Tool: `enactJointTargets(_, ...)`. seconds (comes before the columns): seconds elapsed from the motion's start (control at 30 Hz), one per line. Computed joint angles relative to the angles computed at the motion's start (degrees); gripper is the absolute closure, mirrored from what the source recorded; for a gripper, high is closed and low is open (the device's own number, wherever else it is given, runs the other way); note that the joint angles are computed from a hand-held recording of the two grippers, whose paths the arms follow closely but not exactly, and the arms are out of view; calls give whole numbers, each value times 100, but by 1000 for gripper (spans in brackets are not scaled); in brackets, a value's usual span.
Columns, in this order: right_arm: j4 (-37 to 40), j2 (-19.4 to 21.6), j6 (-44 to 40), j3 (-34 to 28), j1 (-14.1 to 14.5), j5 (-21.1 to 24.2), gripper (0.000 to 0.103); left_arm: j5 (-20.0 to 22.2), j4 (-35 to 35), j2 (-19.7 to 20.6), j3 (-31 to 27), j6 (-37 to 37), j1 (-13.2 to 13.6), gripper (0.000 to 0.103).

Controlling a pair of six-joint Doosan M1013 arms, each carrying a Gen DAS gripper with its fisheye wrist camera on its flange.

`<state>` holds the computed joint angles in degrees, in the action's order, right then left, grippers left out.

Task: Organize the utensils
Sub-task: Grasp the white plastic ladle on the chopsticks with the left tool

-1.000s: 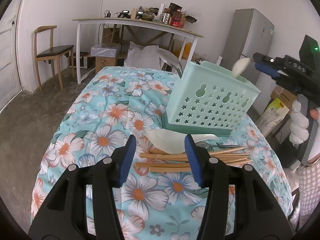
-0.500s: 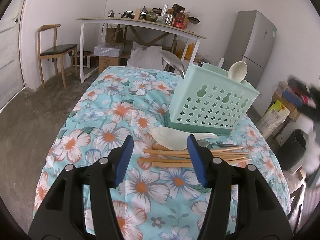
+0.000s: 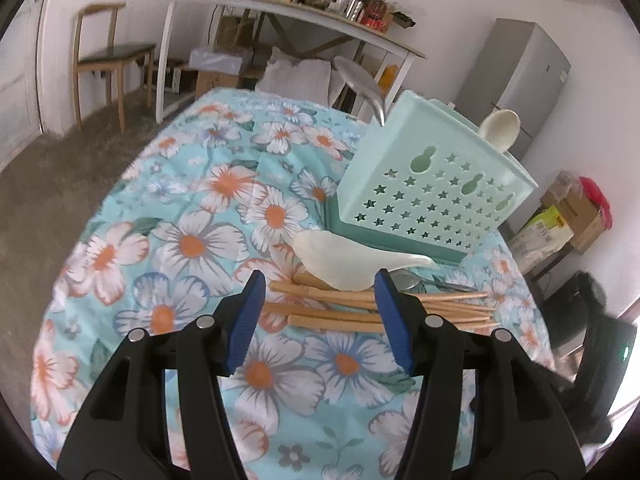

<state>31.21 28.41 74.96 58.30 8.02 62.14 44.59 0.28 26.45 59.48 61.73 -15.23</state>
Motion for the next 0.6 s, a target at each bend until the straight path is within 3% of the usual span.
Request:
enactJointTargets(0.3,114,-65,-208,190,13,-272,6,635,-1613,527,-634,69,373,73)
enactJointTargets(0.6,318,-97,-304,280,-35,-403,6,847,-1870,812,-968,-48,394,80)
